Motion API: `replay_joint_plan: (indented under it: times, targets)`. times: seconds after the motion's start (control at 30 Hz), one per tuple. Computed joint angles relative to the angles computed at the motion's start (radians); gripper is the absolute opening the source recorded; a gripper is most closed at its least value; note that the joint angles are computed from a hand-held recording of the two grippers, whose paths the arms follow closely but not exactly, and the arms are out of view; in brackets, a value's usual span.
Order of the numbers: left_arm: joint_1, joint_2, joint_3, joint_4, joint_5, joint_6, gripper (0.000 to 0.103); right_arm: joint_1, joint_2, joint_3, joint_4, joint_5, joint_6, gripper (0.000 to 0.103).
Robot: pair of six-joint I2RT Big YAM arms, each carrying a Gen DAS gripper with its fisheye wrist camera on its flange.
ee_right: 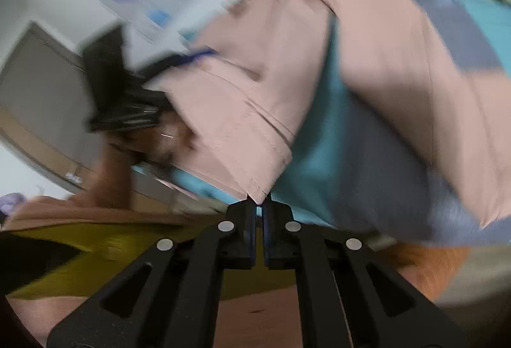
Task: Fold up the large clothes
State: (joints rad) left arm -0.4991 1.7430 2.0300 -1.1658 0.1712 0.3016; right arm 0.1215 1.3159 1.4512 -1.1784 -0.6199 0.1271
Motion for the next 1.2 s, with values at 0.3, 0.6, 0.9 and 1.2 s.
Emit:
replay_joint_plan:
  times: [0.3,0.6,0.9,1.2]
  targets:
    - [0.136,-0.332,-0.382,0.197,0.082,-0.072,0.091,-0.077,-0.032,0.081,0.046,-0.059,-0.088,0.079]
    - [0.276,-0.415,-0.479,0.199,-0.062,-0.27,0.094,0.089,0.27,0.368,0.086,0.343,-0.11,0.078]
    - [0.319,-0.364,-0.501,0.121,-0.052,-0.34,0.081,0.014,0.3,0.341,0.093,0.284,-0.058,0.003]
    - [0.306,-0.36,-0.457,0.14,-0.102,-0.294,0.08,-0.042,0.216,0.294,0.169,0.239,-0.034,0.051]
